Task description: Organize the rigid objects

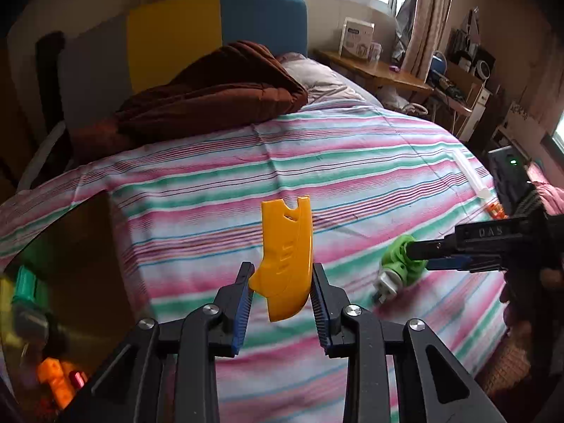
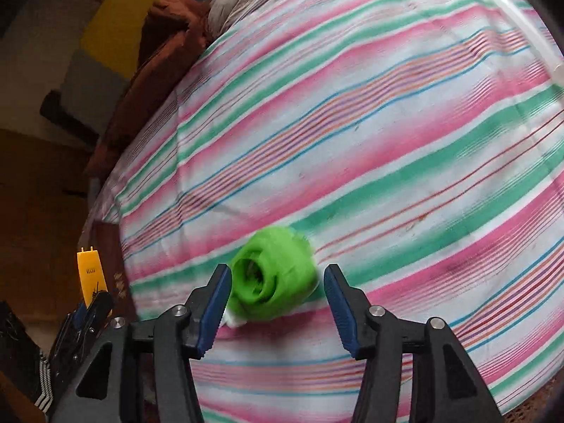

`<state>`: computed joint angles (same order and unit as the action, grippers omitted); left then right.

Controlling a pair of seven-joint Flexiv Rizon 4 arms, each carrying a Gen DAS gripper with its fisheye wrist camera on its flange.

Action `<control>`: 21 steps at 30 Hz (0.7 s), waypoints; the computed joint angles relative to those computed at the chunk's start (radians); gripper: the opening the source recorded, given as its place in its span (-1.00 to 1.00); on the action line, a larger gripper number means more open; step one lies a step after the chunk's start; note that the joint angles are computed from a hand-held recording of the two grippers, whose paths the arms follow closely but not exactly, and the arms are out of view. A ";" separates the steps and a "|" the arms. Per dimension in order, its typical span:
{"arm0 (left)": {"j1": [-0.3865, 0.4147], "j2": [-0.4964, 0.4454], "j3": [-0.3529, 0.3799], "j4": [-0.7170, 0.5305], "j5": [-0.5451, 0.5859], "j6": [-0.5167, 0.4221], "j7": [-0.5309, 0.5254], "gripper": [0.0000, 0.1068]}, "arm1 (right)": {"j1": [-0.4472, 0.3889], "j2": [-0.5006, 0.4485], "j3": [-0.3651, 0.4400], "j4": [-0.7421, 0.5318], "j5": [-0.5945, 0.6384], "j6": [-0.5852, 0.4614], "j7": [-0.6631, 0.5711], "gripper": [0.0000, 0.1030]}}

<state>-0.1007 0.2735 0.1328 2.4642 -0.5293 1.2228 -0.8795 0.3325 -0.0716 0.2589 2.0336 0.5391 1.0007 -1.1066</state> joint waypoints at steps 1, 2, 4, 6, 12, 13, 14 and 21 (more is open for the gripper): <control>0.001 0.019 0.008 0.011 0.002 0.000 0.008 -0.40 | -0.002 -0.002 0.002 -0.005 0.021 -0.006 -0.014 0.11; 0.004 0.041 0.018 0.022 0.008 -0.007 0.016 -0.40 | -0.006 -0.006 0.005 -0.014 0.059 -0.020 -0.040 0.11; 0.008 0.073 0.034 0.038 0.009 -0.024 0.027 -0.40 | -0.011 -0.017 0.008 -0.034 0.119 -0.049 -0.079 0.11; 0.016 0.104 0.049 0.052 0.011 -0.047 0.033 -0.40 | 0.005 -0.032 0.011 -0.035 0.090 -0.026 -0.054 0.11; 0.049 0.190 0.091 0.088 0.017 -0.100 0.054 -0.40 | 0.080 -0.070 -0.025 0.043 -0.362 0.168 0.219 0.06; 0.058 0.208 0.101 0.095 0.019 -0.107 0.059 -0.40 | 0.080 -0.079 -0.023 0.039 -0.394 0.172 0.229 0.06; 0.066 0.221 0.103 0.102 0.023 -0.110 0.058 -0.40 | 0.082 -0.087 -0.026 0.041 -0.435 0.183 0.244 0.06; 0.121 0.288 0.145 0.125 0.037 -0.142 0.085 -0.40 | 0.092 -0.102 -0.055 0.065 -0.636 0.247 0.477 0.07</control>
